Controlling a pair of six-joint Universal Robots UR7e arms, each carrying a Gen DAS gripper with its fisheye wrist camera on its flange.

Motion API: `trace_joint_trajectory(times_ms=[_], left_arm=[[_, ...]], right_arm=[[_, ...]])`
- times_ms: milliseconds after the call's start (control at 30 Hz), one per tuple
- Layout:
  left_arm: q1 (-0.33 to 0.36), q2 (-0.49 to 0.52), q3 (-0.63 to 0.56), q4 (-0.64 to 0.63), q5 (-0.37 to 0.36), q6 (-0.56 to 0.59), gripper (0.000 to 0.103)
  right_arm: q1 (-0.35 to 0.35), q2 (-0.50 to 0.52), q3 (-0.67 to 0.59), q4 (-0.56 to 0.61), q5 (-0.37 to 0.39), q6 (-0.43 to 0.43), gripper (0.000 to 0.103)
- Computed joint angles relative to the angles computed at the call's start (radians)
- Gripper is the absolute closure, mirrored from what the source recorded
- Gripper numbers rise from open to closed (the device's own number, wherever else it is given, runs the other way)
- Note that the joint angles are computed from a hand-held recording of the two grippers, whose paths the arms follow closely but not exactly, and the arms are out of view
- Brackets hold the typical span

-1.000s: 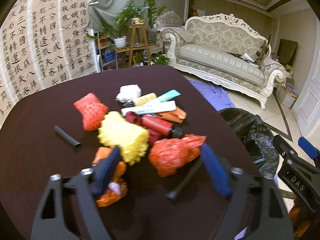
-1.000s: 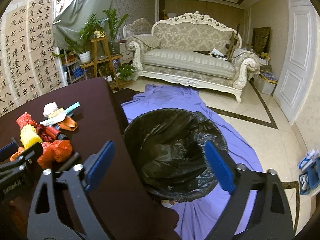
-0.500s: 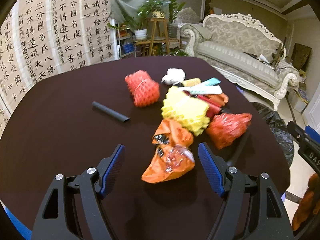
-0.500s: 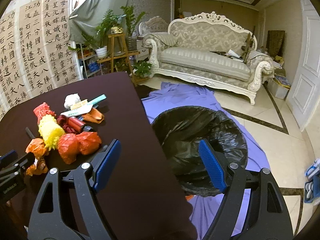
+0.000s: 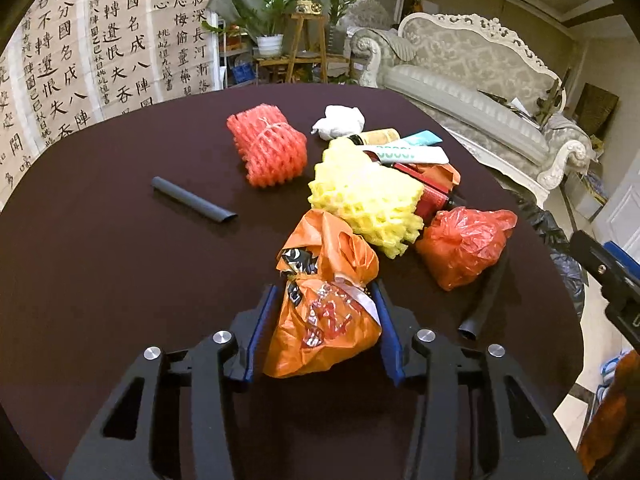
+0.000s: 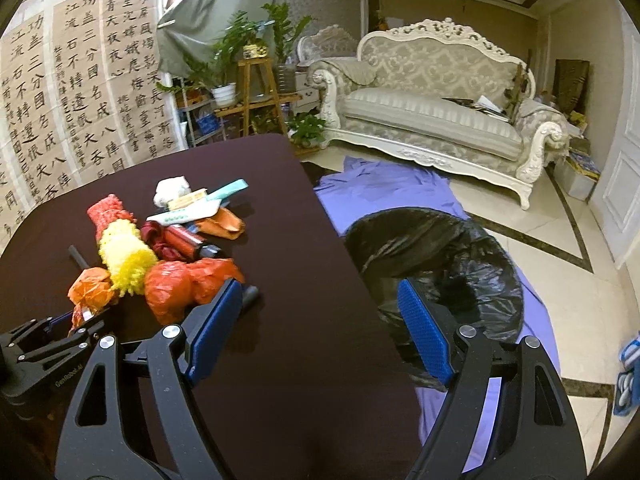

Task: Collect trash
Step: 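Grasp the orange plastic bag with the left gripper while the right grasps the red bag, then carry both bags over the black bin and open both grippers to drop them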

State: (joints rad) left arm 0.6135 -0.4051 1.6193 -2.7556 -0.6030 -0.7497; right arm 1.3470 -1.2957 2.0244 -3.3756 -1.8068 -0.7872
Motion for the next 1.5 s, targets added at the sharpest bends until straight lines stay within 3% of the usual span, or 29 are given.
trace_joint_trajectory(times_ms=[267,333,567,600,700,767,800,833,1167,1500], left_arm=[[-0.01,-0.06,0.072,-0.009,0.043,-0.03,0.059],[-0.007,-0.079,0.095,0.0,0.059,-0.044,0.059],[0.02,-0.116,0.131,0.014,0.081,-0.097,0.059],[0.021,-0.116,0.133,0.01,0.08,-0.097,0.059],[0.022,-0.117,0.141,-0.01,0.08,-0.088,0.059],[0.019,-0.12,0.147,-0.032,0.092,-0.073,0.059],[0.016,-0.122,0.148,-0.042,0.102,-0.064,0.059],[0.01,-0.12,0.148,-0.049,0.109,-0.06,0.059],[-0.019,-0.065,0.068,-0.183,0.107,0.103,0.059],[-0.028,0.093,-0.155,-0.273,0.006,0.347,0.059]], right_arm=[[0.041,0.026,0.002,0.07,0.019,-0.007,0.023],[0.053,0.041,-0.003,0.086,0.014,-0.012,0.019],[0.096,0.136,-0.028,0.012,-0.06,-0.072,0.017],[0.101,0.148,-0.034,0.002,-0.076,-0.081,0.019],[0.103,0.164,-0.052,0.027,-0.096,-0.082,0.049],[0.099,0.154,-0.051,0.041,-0.082,-0.072,0.052],[0.095,0.144,-0.048,0.057,-0.067,-0.072,0.07],[0.096,0.141,-0.047,0.061,-0.064,-0.067,0.072],[0.067,0.06,-0.019,0.018,0.015,-0.069,0.073],[-0.031,0.018,-0.083,-0.035,0.018,-0.045,0.073]])
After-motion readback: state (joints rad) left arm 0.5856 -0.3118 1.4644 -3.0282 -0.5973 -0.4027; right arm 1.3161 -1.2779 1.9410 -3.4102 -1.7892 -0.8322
